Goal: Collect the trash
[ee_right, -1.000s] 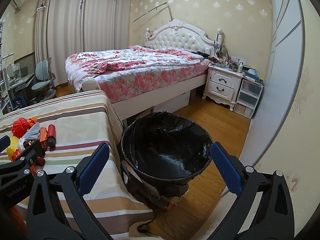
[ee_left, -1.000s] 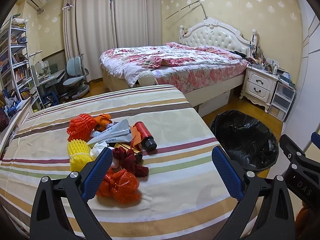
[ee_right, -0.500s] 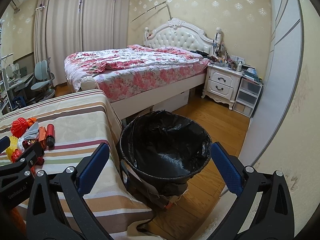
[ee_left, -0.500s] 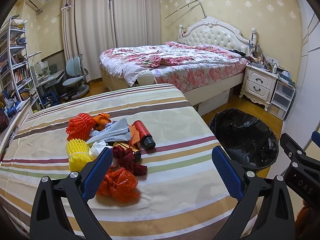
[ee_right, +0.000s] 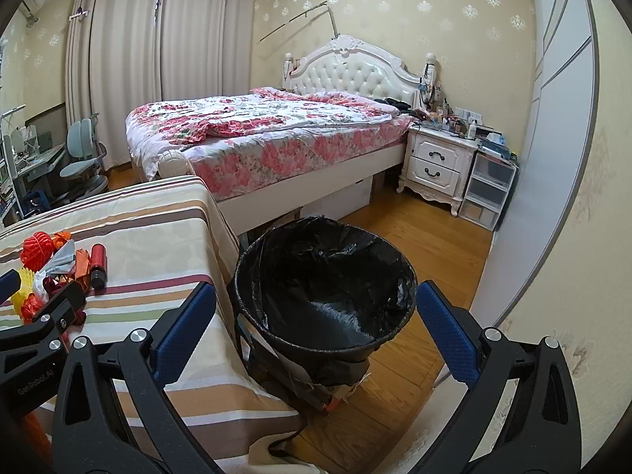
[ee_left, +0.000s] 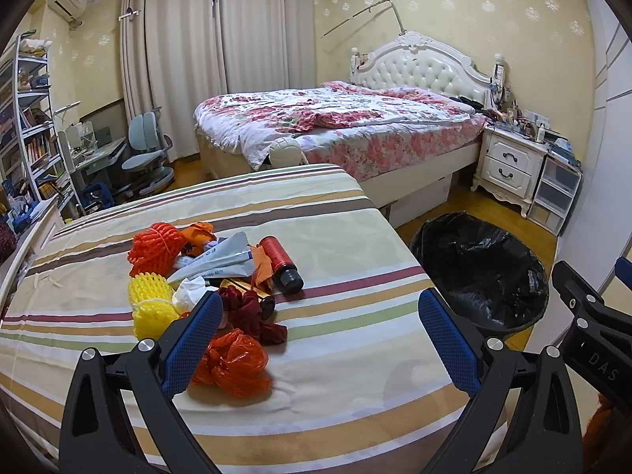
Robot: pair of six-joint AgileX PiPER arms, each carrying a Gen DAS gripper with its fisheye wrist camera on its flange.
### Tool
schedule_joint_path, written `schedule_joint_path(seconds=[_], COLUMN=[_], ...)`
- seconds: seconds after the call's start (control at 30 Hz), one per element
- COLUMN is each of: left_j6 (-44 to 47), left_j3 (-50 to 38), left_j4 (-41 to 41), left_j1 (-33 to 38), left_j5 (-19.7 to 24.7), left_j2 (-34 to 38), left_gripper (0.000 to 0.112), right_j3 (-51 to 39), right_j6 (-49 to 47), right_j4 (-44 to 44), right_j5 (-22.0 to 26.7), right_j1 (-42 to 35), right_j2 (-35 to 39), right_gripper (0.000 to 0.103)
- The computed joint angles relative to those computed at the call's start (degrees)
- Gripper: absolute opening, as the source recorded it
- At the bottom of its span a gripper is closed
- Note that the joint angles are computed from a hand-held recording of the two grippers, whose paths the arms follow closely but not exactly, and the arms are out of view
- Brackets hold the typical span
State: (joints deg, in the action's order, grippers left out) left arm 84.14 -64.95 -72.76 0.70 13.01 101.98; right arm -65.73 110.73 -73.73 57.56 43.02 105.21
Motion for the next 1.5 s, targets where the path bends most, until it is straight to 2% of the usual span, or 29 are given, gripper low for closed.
schedule_joint_path(seconds=[0.33,0.9,1.3,1.5], left_j6=[3.9,1.8,4.1,3.0], left_j3=[1.0,0.6,2.0,2.2], left_j4=[-3.8,-1.7,-4.2,-3.1], left_j1=[-0.5,-0.6,-0.9,-1.1], left_j5=[-0.6,-0.6,-0.6,-0.6], left_j2=[0.1,0.1,-0.4,-0.6], left_gripper=[0.097,0.097,0.097,0.096], right_j3=[0.0,0.0,-0.7,3.5], right_j6=[-0.1,-0.1,-0.8,3.0], right_j4=[0.1,0.2,0.8,-0.8], right_j5=[-0.1,-0.1,-0.2,-2.0], right_j1=[-0.1,-0.2,-0.3,0.0], right_j2=[0.0,-0.1,-0.1,-0.8], right_gripper=[0.099,0.099,0.099,0.099])
